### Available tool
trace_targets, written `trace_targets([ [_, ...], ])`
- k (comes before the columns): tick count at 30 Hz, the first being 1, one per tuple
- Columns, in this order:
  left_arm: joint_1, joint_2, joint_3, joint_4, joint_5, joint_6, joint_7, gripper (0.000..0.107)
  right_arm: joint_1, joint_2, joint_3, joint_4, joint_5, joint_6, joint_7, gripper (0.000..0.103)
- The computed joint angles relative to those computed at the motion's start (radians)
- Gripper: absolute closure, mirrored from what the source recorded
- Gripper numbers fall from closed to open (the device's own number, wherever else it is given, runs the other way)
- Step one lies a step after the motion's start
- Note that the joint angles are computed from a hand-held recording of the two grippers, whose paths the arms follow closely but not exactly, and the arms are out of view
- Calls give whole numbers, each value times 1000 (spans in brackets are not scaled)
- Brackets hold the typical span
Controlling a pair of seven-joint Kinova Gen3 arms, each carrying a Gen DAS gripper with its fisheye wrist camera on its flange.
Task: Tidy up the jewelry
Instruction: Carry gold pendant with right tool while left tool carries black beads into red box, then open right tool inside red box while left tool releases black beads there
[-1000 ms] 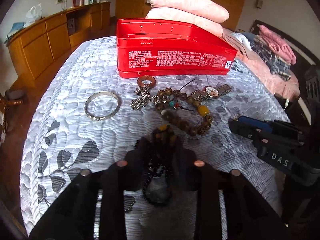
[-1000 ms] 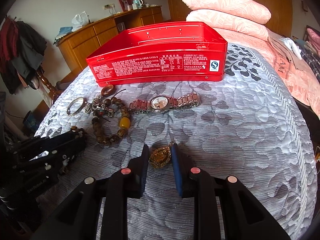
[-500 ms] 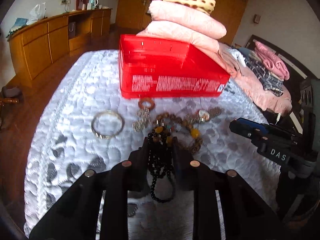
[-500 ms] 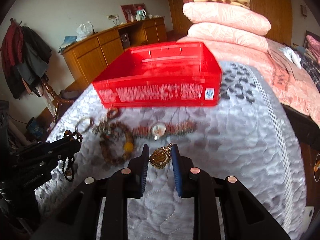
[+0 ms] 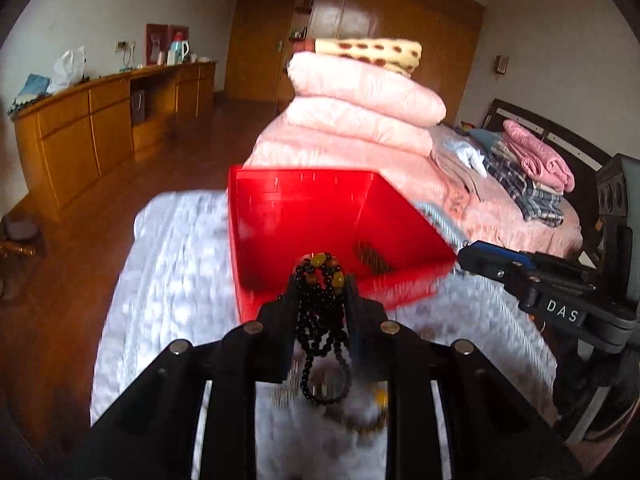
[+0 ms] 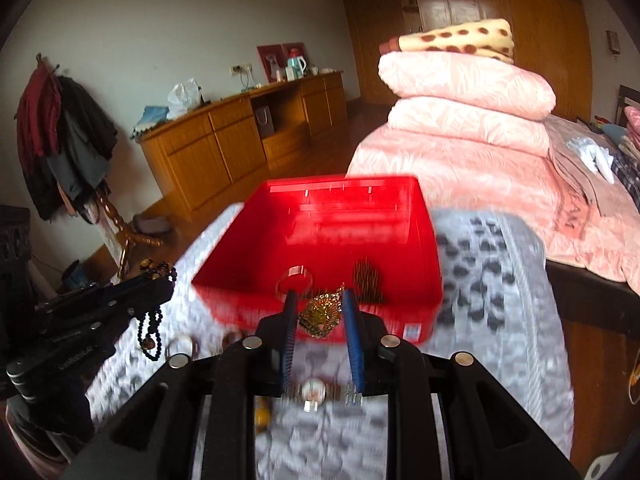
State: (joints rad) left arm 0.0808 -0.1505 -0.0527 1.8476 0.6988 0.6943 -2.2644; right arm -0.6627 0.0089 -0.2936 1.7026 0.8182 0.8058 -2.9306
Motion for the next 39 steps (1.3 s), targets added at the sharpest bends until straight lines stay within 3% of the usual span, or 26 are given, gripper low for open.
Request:
trace_targets([
  [5,2,78,32,-80,13,-29,12,87,46,37,50,-30,-24,-82,34,80],
  [11,-4,199,105,-157,-81,-58,106,87,78,103,108,-39,-116,-154,101,80],
  [18,-28,257,150,-170,-109,-69,131,84,65,134,148,-37,-182,-187,162,80],
  [19,-35,261,154,-172,-98,-66,123,79,63,136,150,-39,-189,-188,172,79],
  [21,-44,265,159,-169,-89,-66,116,70,49,136,160,-35,-176,-189,154,67],
  [26,-64,248,158,-151,-61,-73,99,61,36,111,169,-5,-134,-207,86,67],
  [29,-70,208,149,-119,-31,-99,67,50,32,92,160,18,-87,-206,30,67],
  [37,-48,48,59,20,11,-164,-9,25,-9,32,66,100,106,-123,-184,55],
  [39,-35,5,35,63,-4,-185,-13,19,-23,23,39,122,144,-102,-238,46],
])
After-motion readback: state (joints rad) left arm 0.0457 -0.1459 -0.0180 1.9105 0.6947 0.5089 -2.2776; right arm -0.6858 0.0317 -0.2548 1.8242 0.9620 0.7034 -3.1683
